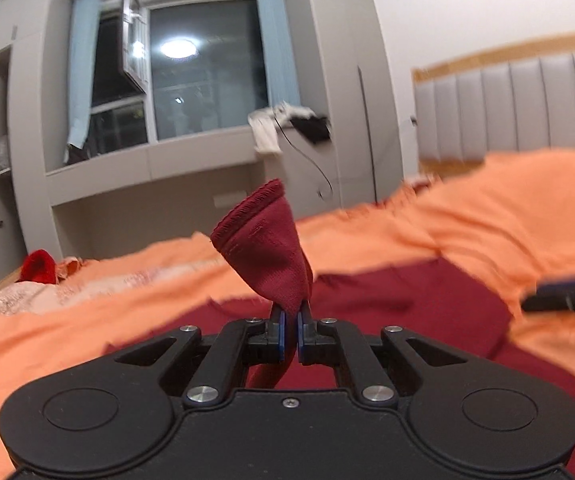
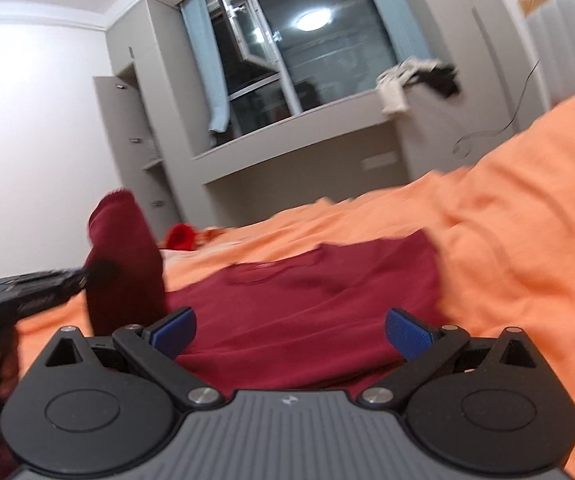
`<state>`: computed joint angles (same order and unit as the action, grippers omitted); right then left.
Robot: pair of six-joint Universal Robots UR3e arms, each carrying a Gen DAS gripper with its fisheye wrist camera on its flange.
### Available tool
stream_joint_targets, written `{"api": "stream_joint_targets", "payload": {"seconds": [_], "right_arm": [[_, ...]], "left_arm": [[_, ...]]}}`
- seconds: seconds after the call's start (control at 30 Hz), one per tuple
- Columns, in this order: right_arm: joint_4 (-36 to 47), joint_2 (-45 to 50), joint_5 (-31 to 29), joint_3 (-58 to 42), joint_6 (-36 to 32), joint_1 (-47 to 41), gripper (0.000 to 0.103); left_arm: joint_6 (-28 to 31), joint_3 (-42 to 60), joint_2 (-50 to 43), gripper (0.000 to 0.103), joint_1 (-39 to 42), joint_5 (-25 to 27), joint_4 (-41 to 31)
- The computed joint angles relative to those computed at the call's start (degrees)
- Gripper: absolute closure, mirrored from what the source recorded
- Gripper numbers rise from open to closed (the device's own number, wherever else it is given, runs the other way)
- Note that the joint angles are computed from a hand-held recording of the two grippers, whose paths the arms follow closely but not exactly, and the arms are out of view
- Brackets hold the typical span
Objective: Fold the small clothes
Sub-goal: 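Lay the lifted sleeve across the sweater body and open the left gripper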
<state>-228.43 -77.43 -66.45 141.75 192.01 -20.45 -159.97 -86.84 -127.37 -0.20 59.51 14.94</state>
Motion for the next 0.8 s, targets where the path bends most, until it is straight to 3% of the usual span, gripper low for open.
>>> {"api": "stream_joint_targets", "payload": {"seconds": [0.3, 0.57, 0.63, 0.8], "right_arm": [[-0.5, 1.1, -0.9, 0.4, 0.8, -1.6, 0.000], [-1.0, 1.2, -0.6, 0.7, -1.3, -0.6, 0.000], [-0.7, 1.2, -0.3, 0.5, -1.5, -0.7, 0.000], [0.1, 1.0, 0.7, 0.4, -1.7, -1.3, 0.000]], "left_arm": [[9.4, -10.4, 2.0, 0.097, -0.7, -2.2, 2.3], [14.7, -10.6, 3.0, 0.088, 1.4, -7.5, -7.0], [16.8, -10.2, 3.3, 0.082, 1.6, -8.3, -9.6], [25.5, -11.1, 6.1, 0.069, 2.9, -11.6, -18.7]]}}
